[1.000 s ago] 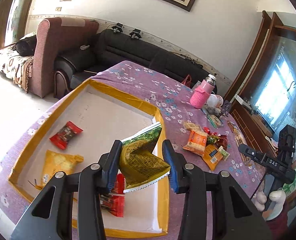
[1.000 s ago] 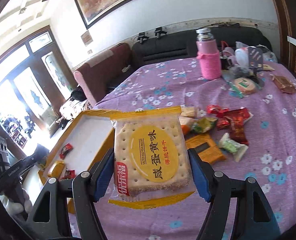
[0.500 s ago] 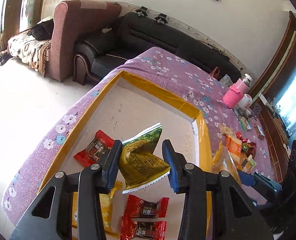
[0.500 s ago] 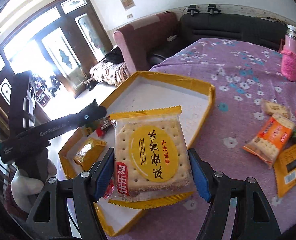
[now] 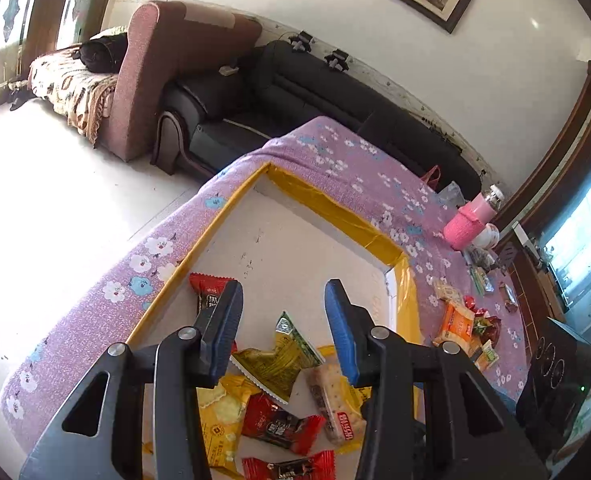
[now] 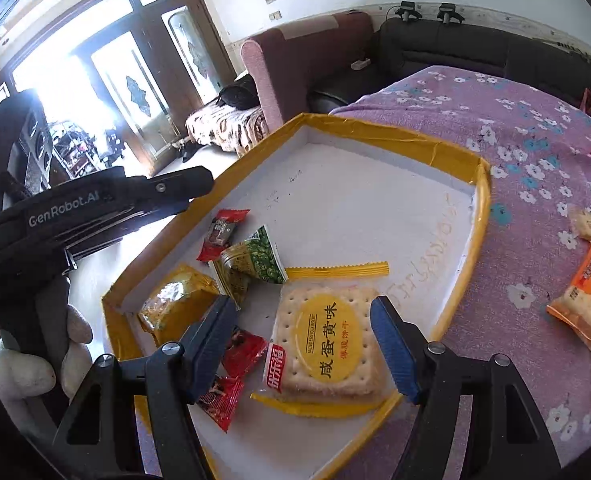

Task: Organize snacks
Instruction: 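Carry both packs to the tray and open both grippers, then withdraw both grippers from the tray toward the remaining snacks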

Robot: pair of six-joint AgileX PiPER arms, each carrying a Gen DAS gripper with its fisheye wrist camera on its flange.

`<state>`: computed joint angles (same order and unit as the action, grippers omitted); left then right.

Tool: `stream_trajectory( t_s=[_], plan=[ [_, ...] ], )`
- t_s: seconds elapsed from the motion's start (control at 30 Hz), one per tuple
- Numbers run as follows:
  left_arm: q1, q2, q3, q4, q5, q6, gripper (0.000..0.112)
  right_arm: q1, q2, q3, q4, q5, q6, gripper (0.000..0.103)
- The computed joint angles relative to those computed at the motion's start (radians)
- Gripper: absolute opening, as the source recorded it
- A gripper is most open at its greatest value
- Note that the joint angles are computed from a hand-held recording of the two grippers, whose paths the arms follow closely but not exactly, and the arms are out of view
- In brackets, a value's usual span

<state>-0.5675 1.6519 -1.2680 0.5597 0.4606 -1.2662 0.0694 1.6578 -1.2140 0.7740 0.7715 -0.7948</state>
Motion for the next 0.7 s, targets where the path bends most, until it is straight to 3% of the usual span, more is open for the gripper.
stream_trajectory(
  t_s=[0.17, 0.3, 0.37, 0.5, 0.7],
  plan=[
    [-0.147, -0.101, 0.047, 0.36, 0.059, -0.339, 0.059, -0.21, -0.179, 0.134, 0.141, 0.066, -0.143, 0.074],
    [-0.31, -0.086, -0.021, 0.542, 0.204, -0.493, 0.085, -0.421, -0.26, 0.21, 0.204, 0.133, -0.237, 0.075],
    [-0.385, -0.053, -0.079, 0.57, 0.273, -0.498, 0.086, -0.519, -0.271, 0.233, 0.233, 0.17, -0.271, 0.077],
    [-0.465, 0.013, -0.16, 0.576, 0.254, -0.494, 0.086, -0.688, -0.238, 0.23, 0.267, 0.245, -0.293, 0.077],
    [-0.545, 0.125, -0.298, 0.561, 0.303, -0.474, 0.085, -0.878, -0.227, 0.238, 0.317, 0.326, -0.35, 0.078]
  ],
)
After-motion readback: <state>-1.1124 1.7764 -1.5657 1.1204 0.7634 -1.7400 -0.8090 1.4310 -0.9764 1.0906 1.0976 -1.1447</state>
